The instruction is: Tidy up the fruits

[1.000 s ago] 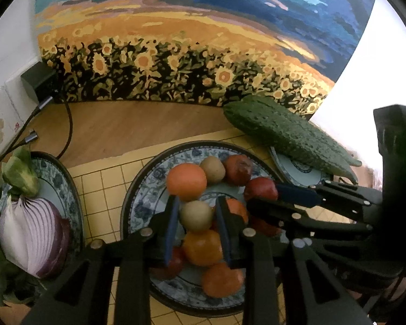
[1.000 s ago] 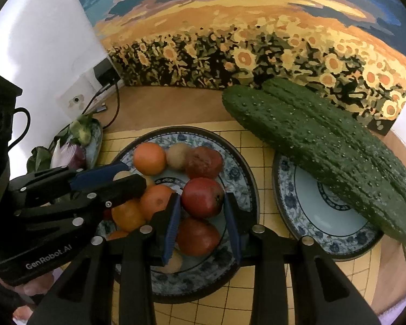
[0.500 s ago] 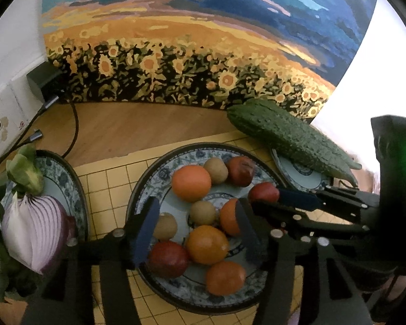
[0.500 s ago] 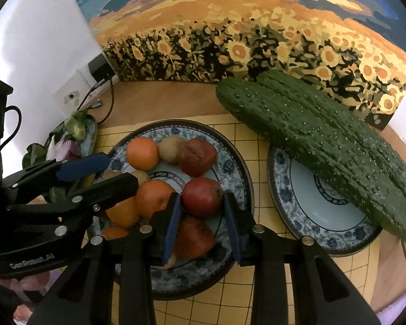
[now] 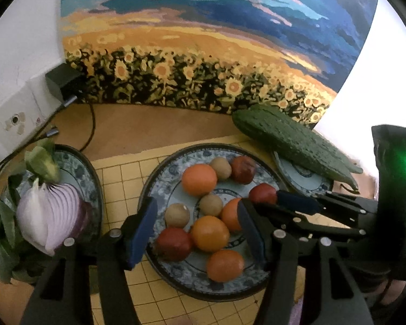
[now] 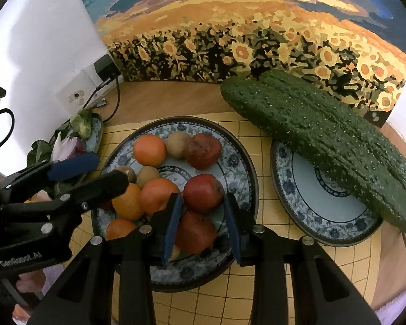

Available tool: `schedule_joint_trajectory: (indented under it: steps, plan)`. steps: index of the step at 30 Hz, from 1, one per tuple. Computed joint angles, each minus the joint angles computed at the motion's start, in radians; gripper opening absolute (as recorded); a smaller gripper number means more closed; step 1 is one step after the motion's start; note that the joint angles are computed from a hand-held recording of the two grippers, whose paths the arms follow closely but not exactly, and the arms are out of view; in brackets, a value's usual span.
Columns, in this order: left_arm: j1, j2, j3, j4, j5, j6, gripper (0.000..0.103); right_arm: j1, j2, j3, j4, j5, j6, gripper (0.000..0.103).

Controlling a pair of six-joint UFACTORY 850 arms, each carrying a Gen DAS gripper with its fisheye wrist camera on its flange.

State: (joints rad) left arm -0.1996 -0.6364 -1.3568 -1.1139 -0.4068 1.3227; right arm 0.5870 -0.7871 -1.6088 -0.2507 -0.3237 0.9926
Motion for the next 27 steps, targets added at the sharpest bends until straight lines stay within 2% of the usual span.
schedule_joint_trajectory:
  steps: [1, 3, 5, 6, 8, 16, 27]
  plan:
    - [0.002, 0.002, 0.001, -0.012, -0.003, 0.016, 0.065, 0.001, 0.0, -0.001, -0.001, 0.001, 0.0, 0.034]
    - [0.002, 0.009, 0.012, -0.062, 0.011, 0.07, 0.072, 0.002, -0.003, -0.006, -0.003, -0.006, -0.001, 0.034]
    - [0.003, 0.012, 0.013, -0.063, 0.014, 0.072, 0.09, 0.002, -0.005, -0.011, -0.004, -0.015, -0.002, 0.036]
    - [0.001, 0.014, 0.014, -0.055, 0.028, 0.057, 0.092, 0.001, -0.005, -0.01, -0.006, -0.017, 0.003, 0.038]
    - [0.003, 0.013, 0.012, -0.051, 0.031, 0.049, 0.098, 0.001, -0.002, -0.004, -0.019, -0.016, 0.025, 0.052]
    - [0.014, 0.017, 0.013, -0.057, 0.027, 0.068, 0.103, 0.008, 0.02, 0.025, -0.115, 0.011, 0.126, 0.066]
    - [0.023, 0.029, 0.035, -0.086, 0.023, 0.09, 0.103, 0.017, 0.041, 0.049, -0.153, 0.015, 0.172, 0.07]
